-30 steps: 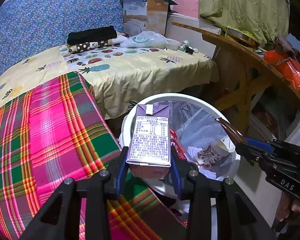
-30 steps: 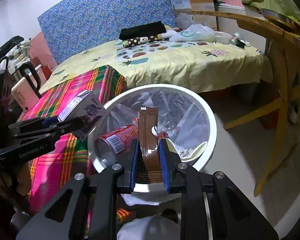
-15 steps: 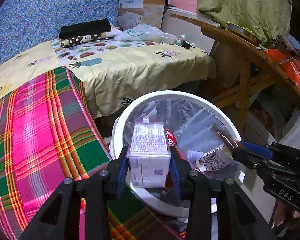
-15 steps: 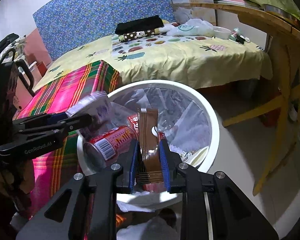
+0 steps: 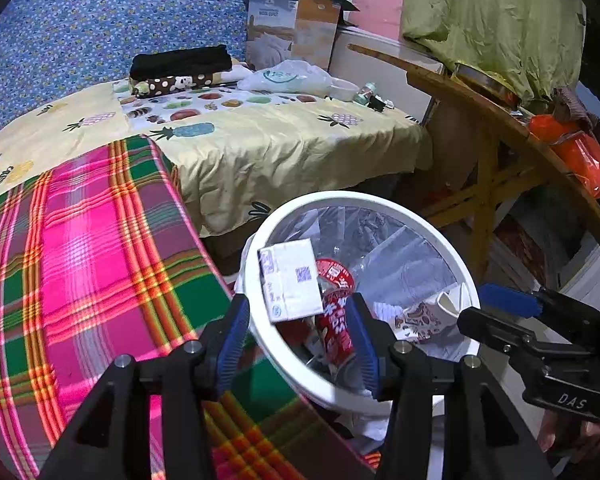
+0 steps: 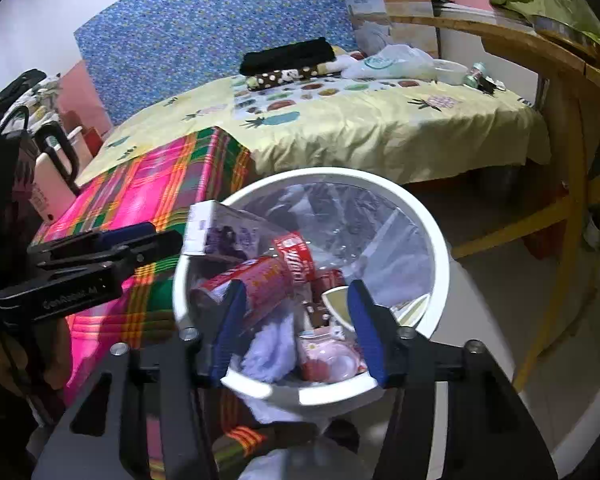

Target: Collect trash

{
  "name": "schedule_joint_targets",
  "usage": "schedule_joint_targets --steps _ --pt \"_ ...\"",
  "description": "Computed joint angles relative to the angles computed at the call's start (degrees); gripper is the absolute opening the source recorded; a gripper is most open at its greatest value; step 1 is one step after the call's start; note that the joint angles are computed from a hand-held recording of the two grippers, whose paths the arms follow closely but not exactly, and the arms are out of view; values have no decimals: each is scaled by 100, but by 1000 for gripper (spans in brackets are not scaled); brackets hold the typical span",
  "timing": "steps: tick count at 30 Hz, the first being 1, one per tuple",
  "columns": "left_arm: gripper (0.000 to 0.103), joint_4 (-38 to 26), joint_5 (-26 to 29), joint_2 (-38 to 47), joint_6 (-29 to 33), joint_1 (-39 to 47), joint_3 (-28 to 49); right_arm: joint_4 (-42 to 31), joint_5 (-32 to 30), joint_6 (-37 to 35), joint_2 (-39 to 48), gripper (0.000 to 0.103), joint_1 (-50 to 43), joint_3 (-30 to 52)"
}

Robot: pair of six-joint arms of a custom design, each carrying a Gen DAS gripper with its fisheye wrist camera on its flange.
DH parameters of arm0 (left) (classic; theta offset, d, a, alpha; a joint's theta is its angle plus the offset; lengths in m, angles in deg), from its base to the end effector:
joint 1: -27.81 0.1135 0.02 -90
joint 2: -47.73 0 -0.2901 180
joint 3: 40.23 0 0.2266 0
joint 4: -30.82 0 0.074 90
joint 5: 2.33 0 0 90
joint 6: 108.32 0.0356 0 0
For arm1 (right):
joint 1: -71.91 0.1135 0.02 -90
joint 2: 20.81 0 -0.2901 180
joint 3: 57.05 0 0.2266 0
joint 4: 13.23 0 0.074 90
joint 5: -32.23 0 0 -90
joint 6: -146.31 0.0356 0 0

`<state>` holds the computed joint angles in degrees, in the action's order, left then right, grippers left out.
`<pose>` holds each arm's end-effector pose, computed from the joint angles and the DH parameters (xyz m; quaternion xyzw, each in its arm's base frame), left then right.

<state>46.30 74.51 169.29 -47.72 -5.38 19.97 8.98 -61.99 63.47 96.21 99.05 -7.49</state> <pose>0.3024 -0.1881 0.0838 -0.0126 0.9216 -0.1031 0.3740 0.2798 0.1464 0.0849 -0.1741 0.9076 0.1447 0.3535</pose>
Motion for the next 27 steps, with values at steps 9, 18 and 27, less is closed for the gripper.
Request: schedule_joint_targets --steps 9,18,27 --pt "52 196 -585 -548 -333 -380 -785 154 247 97 -375 55 426 -392" --pt "52 316 -1375 -1181 -897 -908 -1668 434 606 175 -660 55 1020 -819" --pt "52 133 -2105 -1591 -1680 -1512 -2312 764 875 273 -863 55 1538 -1228"
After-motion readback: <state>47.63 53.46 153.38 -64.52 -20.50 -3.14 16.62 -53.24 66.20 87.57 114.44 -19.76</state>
